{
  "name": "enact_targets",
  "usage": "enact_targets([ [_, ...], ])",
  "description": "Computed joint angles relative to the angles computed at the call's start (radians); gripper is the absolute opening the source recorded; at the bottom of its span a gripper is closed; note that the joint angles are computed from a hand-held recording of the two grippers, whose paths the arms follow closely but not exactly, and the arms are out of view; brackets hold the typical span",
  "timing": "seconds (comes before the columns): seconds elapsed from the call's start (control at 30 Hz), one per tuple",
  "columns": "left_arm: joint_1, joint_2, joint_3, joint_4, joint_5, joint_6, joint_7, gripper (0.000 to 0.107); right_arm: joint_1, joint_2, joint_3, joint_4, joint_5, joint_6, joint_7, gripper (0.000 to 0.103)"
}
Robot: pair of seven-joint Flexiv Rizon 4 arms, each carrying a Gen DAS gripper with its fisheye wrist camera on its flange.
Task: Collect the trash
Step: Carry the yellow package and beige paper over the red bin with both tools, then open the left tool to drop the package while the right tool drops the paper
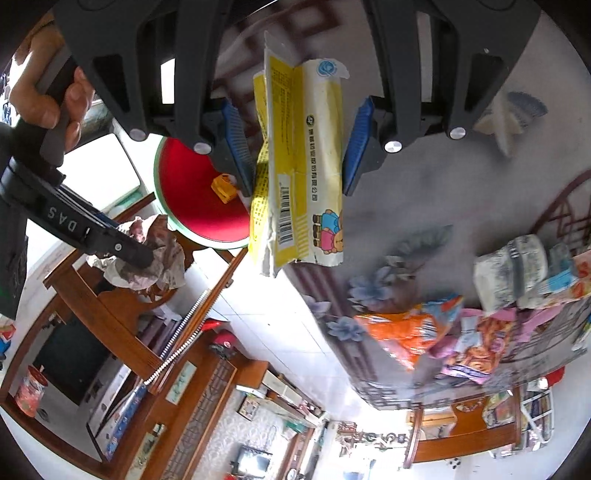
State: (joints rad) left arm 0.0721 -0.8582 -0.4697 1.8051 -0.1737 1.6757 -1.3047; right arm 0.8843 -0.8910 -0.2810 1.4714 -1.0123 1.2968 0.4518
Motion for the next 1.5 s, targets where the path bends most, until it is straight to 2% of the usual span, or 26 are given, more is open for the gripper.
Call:
enact_targets([
  [0.13, -0.023, -0.031, -0.016, -0.06, -0.013, -0.058, 0.022, 0.046, 0.0, 0.016, -0.027, 0.045, -0.004, 0.035, 0.075, 0.043],
  [0.3, -0.067, -0.068, -0.023, -0.122, -0.043, -0.112, 0.066, 0.046, 0.028, 0.046, -0.105, 0.116, -0.074, 0.083, 0.233, 0.043],
  [0.57, -0.156, -0.103, 0.014, -0.218, -0.111, -0.205, 0.121, 0.046, -0.015, 0.061, -0.068, 0.138, -0.13, 0.079, 0.317, 0.043],
  [0.8, -0.191, -0.108, 0.03, -0.236, -0.147, -0.222, 0.158, 0.049, -0.051, 0.068, -0.031, 0.141, -0.186, 0.062, 0.37, 0.046],
  [0.87, -0.188, -0.113, 0.025, -0.24, -0.16, -0.229, 0.164, 0.051, -0.06, 0.073, -0.02, 0.144, -0.201, 0.049, 0.387, 0.049],
  [0.9, -0.187, -0.114, 0.023, -0.24, -0.166, -0.23, 0.167, 0.055, -0.065, 0.076, -0.012, 0.147, -0.206, 0.039, 0.395, 0.05],
  [0.93, -0.187, -0.114, 0.023, -0.239, -0.171, -0.228, 0.168, 0.061, -0.071, 0.078, -0.004, 0.149, -0.211, 0.031, 0.403, 0.055],
  [1.1, -0.183, -0.111, 0.016, -0.227, -0.18, -0.222, 0.181, 0.061, -0.101, 0.084, 0.038, 0.15, -0.238, -0.001, 0.427, 0.062],
  [1.27, -0.17, -0.107, 0.004, -0.209, -0.192, -0.219, 0.186, 0.061, -0.123, 0.081, 0.072, 0.139, -0.241, -0.021, 0.412, 0.064],
  [1.5, -0.097, -0.088, -0.063, -0.145, -0.198, -0.172, 0.207, 0.061, -0.13, 0.059, 0.099, 0.104, -0.187, -0.038, 0.343, 0.069],
])
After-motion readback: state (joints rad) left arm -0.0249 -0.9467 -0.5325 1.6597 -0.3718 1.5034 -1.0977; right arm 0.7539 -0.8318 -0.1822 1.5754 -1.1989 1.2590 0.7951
